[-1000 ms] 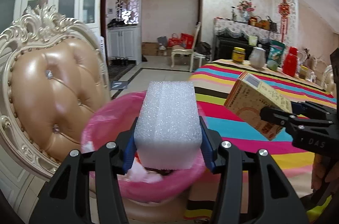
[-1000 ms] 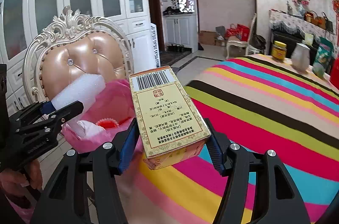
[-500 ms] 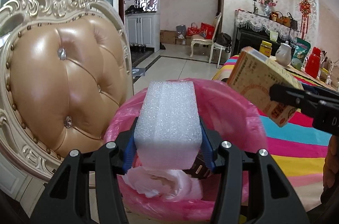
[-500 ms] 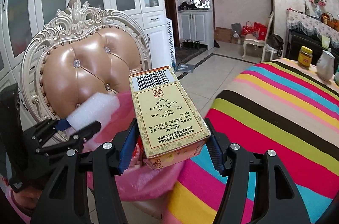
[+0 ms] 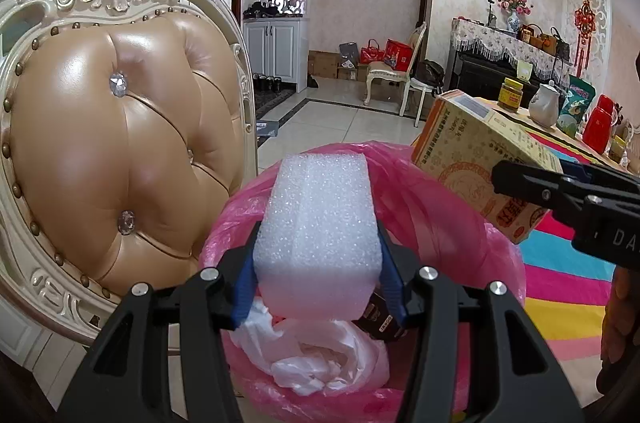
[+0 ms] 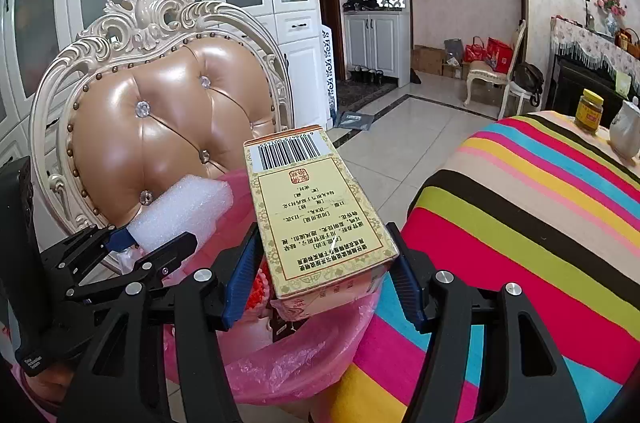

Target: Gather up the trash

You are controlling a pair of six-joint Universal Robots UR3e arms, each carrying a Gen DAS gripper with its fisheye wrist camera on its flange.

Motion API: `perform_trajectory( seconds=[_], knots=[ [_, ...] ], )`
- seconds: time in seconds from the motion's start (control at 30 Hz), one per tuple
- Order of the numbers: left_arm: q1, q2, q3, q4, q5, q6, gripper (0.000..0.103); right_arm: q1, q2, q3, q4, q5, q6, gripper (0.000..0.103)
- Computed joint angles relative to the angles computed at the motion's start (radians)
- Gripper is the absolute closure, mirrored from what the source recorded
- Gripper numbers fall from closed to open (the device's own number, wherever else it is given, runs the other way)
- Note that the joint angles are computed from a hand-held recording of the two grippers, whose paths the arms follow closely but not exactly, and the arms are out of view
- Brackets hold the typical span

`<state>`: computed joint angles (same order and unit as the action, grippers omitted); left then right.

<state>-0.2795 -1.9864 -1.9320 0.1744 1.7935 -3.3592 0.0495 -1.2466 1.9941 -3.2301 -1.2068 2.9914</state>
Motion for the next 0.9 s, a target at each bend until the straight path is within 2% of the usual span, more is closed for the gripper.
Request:
perform_trajectory(
  seconds=[0.17,0.2,0.23,0.3,0.5,0.57,0.77,0.9],
  knots=[
    [0.006,-0.011,0.012,-0.009,0.000,-0.009,0.050,0.003,0.026,-0.020,-0.004,0.005,-0.011,0.043],
    [0.006,-0.013,0.015,-0.011,0.003,-0.008,0.041,0.000,0.026,-0.022,0.001,0.015,-0.016,0.043],
    [0.005,-0.014,0.013,-0.006,0.010,-0.009,0.032,0.000,0.027,-0.024,0.003,0.013,-0.016,0.035],
    [-0.002,-0.012,0.004,0.006,0.033,-0.017,0.025,-0.008,0.020,-0.001,-0.036,0.015,-0.002,0.029],
    [-0.028,0.017,-0.019,0.006,0.092,-0.030,0.010,-0.064,-0.075,0.096,-0.049,0.048,-0.009,0.027],
    [-0.044,0.035,-0.034,0.017,0.121,-0.037,0.004,-0.087,-0.133,0.150,-0.056,0.059,-0.018,0.025],
    [-0.115,0.110,-0.066,0.001,0.224,-0.049,0.005,-0.155,-0.373,0.332,-0.051,0.086,-0.071,0.018],
    [-0.211,0.166,-0.067,-0.045,0.344,-0.056,0.005,-0.253,-0.667,0.471,0.069,0.163,-0.123,0.018]
  ],
)
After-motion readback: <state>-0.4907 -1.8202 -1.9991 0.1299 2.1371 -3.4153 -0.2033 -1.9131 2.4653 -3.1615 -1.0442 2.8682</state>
